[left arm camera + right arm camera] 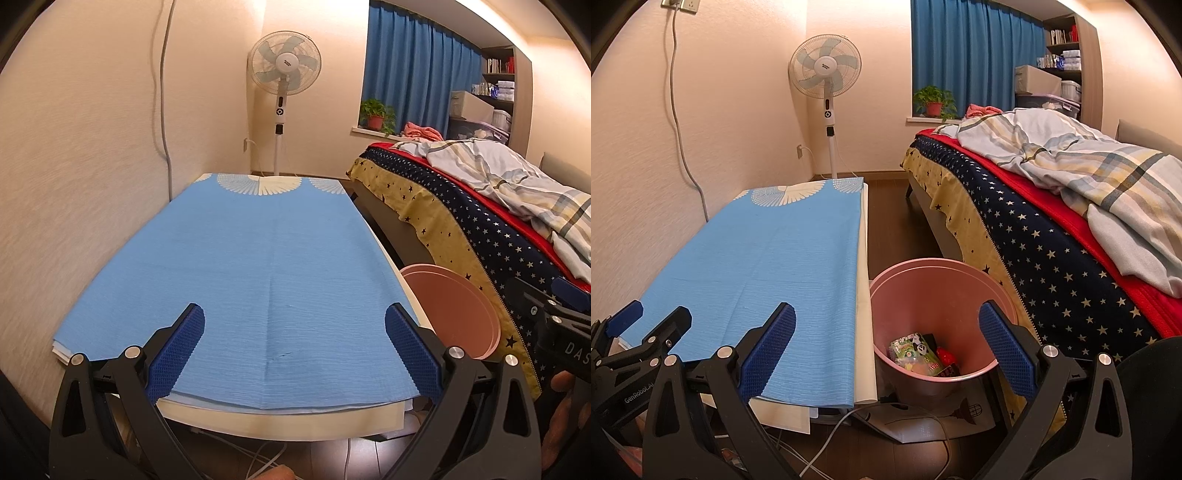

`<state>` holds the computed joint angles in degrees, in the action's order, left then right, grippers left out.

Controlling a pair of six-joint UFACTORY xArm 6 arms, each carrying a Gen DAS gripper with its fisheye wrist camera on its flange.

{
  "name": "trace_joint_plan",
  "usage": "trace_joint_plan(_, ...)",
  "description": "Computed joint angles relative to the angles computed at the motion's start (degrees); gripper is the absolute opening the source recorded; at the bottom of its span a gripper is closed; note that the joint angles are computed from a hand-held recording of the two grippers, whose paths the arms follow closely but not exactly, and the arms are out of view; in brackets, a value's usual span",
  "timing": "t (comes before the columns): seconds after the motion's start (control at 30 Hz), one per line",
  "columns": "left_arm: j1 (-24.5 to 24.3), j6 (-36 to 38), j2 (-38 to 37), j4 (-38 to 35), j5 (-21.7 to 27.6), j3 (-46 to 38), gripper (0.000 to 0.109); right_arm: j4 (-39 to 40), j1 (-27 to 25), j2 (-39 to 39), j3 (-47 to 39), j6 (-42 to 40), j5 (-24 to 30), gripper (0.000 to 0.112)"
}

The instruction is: Collect trash

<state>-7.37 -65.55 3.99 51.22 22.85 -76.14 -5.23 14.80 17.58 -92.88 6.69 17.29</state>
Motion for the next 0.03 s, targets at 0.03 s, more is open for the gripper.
trace_joint_plan(0.03,0.0,0.0,-0.1,0.0,-0.1,0.1,0.095,-0.1,0.0,0.0,0.0,0.0,-0.1,0.098)
